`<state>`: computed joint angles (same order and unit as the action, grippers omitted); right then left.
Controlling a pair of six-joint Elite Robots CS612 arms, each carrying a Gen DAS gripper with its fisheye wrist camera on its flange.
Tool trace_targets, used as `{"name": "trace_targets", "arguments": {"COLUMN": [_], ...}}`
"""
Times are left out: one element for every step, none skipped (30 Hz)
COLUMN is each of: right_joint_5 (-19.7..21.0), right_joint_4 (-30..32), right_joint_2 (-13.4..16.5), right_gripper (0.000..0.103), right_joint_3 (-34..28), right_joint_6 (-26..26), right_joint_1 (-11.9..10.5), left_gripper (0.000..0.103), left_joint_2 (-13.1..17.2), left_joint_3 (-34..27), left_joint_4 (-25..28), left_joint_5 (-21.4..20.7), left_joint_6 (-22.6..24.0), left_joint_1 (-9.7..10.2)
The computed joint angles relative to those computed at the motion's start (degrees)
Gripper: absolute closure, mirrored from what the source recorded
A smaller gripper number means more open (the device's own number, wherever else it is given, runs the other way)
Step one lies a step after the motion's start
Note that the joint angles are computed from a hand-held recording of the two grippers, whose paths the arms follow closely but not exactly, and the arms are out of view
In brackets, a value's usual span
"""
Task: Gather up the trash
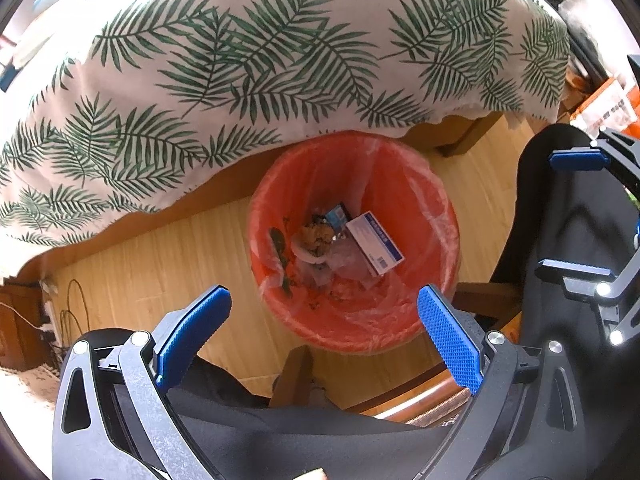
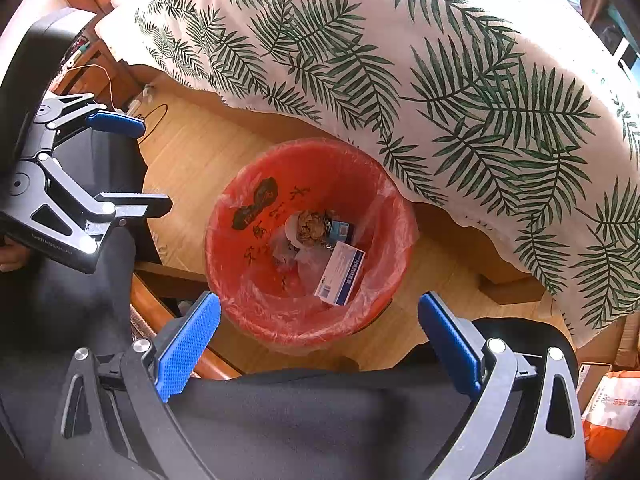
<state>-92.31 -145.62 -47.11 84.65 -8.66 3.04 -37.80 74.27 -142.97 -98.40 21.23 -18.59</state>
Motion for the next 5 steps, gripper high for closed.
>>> {"name": "trace_targets", "arguments": {"right_joint_5": [-0.02, 0.01, 0.00, 0.00, 0.00], "right_joint_4": [0.01, -0.02, 0.00, 0.00, 0.00], "right_joint_2": [0.02, 0.01, 0.02, 0.02, 0.02], "right_gripper": [0.005, 0.005, 0.005, 0.005, 0.005], "right_joint_3": [-0.02, 0.00, 0.00, 0.00, 0.00], "right_joint_6": [0.01, 0.01, -0.01, -0.01, -0.01], "right_joint_1": [0.01, 0.00, 0.00, 0.00, 0.00], "left_gripper": [0.006, 0.006, 0.006, 0.006, 0.006], "left_joint_2": [0.00, 0.01, 0.04, 0.08, 0.10], "left_joint_3": [-0.02, -0.03, -0.08, -0.16, -0.18], "left_joint_4": [0.07, 0.12, 0.24, 0.40, 0.47], "left_joint_5": [0.07, 0.11, 0.18, 0.22, 0.26], "left_joint_6": [-0.12, -0.14, -0.17, -0.18, -0.17], "left_joint_1": [-0.01, -0.02, -0.03, -0.03, -0.03]}}
